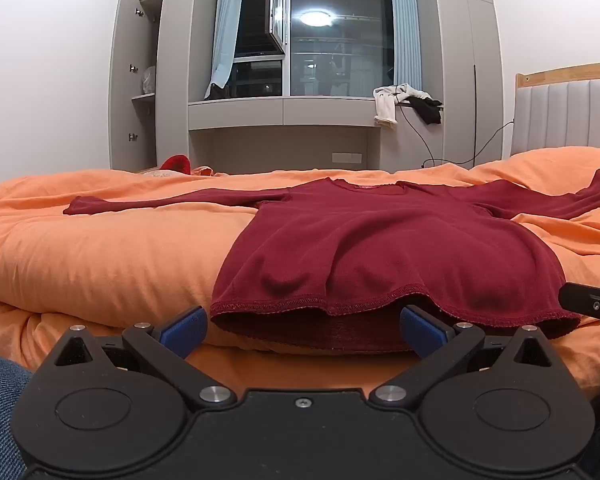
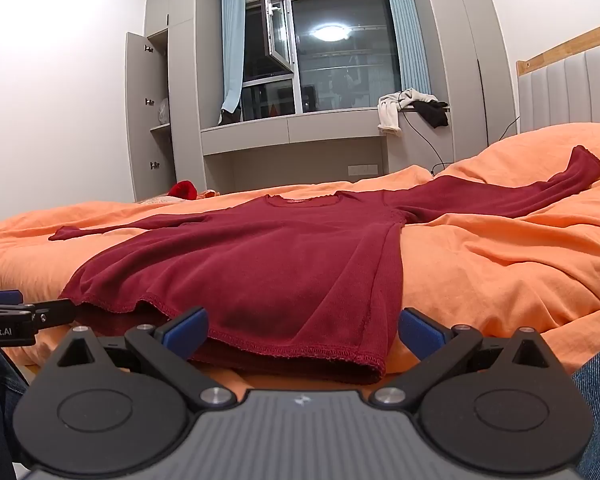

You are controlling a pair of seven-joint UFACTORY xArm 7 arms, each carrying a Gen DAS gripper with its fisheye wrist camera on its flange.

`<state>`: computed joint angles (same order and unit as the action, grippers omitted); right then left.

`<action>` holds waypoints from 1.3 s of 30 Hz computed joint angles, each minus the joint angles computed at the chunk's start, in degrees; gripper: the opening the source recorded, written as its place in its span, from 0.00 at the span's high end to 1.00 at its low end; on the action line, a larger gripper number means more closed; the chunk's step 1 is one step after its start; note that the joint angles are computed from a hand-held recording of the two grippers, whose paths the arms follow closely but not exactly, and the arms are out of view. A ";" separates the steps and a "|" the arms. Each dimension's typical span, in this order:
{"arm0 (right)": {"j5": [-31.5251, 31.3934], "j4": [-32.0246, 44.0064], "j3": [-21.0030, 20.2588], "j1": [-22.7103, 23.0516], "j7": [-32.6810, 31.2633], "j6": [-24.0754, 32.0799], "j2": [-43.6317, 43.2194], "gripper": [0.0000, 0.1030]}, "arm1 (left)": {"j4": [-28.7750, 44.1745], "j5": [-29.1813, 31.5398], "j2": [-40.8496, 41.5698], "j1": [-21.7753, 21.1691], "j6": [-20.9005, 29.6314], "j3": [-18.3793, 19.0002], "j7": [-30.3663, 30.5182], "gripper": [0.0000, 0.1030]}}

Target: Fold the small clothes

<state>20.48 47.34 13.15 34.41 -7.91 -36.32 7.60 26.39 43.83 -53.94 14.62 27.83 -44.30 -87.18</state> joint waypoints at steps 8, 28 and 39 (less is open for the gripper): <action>-0.19 -0.07 0.01 -0.01 0.29 0.12 -0.09 0.00 | 0.05 0.23 0.22 -0.27 0.21 0.20 -0.11 0.00; 0.02 -0.15 0.04 0.04 0.22 0.24 -0.18 0.00 | 0.17 0.91 0.59 -0.59 0.52 0.44 -0.65 0.01; 0.18 -0.20 0.07 0.11 0.12 0.24 -0.24 0.00 | 0.20 1.28 0.77 -0.80 0.67 0.61 -0.91 0.01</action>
